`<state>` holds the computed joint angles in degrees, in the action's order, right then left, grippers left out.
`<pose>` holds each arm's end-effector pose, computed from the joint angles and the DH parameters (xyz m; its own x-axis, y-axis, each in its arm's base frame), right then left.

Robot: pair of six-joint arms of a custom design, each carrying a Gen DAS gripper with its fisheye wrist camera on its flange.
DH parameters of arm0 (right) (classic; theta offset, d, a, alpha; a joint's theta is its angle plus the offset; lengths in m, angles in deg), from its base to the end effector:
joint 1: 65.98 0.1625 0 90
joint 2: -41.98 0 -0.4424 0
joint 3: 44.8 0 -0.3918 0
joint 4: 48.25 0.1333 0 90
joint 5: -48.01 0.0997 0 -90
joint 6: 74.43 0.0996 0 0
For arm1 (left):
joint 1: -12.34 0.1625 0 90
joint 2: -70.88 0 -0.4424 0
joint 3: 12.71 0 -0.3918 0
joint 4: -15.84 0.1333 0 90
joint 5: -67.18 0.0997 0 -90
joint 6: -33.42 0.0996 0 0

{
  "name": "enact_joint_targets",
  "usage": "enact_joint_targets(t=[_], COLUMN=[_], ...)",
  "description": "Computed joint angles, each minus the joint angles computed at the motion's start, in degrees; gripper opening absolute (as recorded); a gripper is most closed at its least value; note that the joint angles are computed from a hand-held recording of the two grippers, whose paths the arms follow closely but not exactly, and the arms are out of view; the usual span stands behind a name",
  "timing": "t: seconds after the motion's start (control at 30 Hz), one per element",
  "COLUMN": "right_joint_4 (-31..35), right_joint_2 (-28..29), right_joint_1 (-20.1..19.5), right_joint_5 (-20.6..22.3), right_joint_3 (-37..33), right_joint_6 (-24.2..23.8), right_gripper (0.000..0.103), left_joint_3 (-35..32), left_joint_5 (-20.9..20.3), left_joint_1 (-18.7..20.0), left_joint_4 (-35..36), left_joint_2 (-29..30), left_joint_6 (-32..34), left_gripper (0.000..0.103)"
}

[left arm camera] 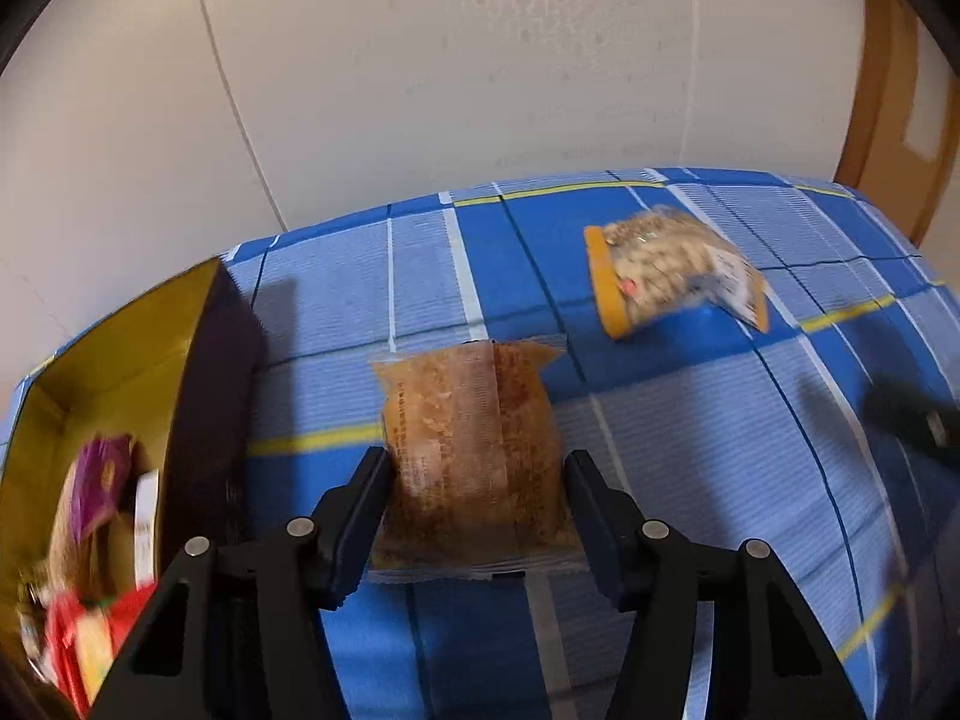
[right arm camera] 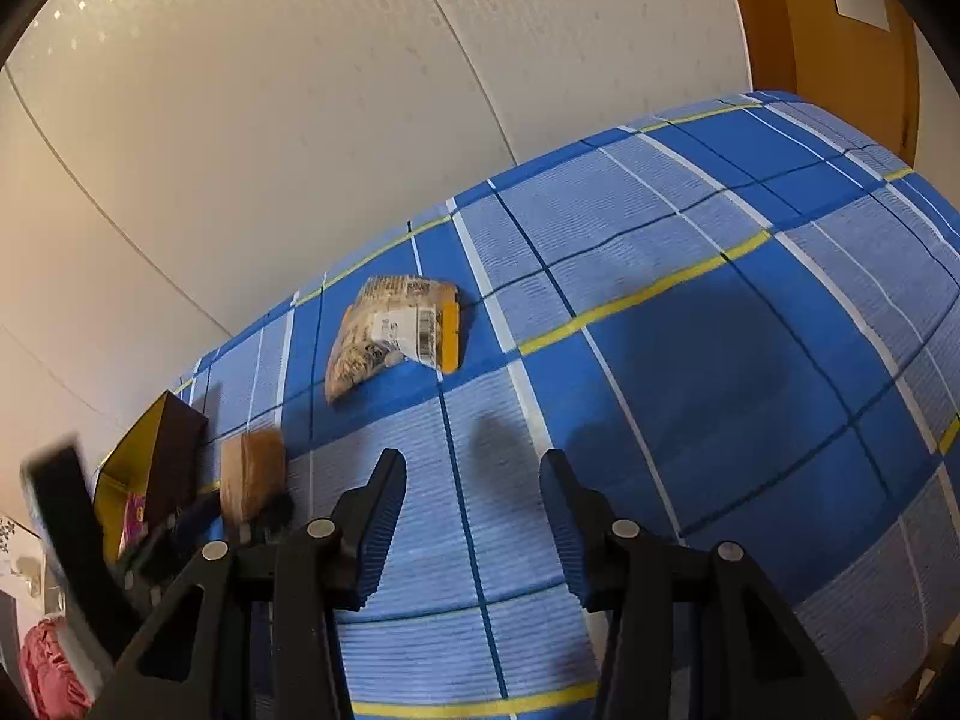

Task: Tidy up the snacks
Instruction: 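Grasp the brown bread pack on the cloth with the left tool, then grasp the clear cracker bag with orange edge with right tool while left holds bread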

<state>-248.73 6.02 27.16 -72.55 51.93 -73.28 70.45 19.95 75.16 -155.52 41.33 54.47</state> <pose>0.1197 -0.6738 0.1010 -0.8816 0.3530 0.3134 -0.0177 0.6387 -0.7692 -0.1591 -0.7497 0.0470 -0.5990 0.3332 -0.7281 0.6637 0.7153 -0.2187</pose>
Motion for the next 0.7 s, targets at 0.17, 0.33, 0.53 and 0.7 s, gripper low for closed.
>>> enact_joint_targets(t=[0.17, 0.33, 0.53, 0.7], right_joint_4=[1.0, 5.0, 21.3, 25.1], right_joint_2=[2.7, 6.4, 6.9, 2.5], right_joint_1=[0.8, 0.2, -3.1, -3.5], right_joint_5=[-0.9, 1.2, 7.7, 18.0], right_joint_3=[-7.2, -17.0, -23.2, -16.1], right_joint_6=[-7.9, -13.9, -3.4, -4.5], right_gripper=[0.068, 0.068, 0.069, 0.070], left_joint_3=[6.0, 7.7, 8.3, 8.3], left_joint_5=[-3.9, -5.8, -6.8, -7.1], left_joint_1=[0.7, 1.1, 1.3, 1.4], left_joint_4=[-3.9, -5.4, -6.7, -6.7], left_joint_2=[-3.1, -4.1, -4.3, -4.4], left_joint_6=[-3.6, -2.8, -1.8, -1.8], left_gripper=[0.059, 0.059, 0.059, 0.059])
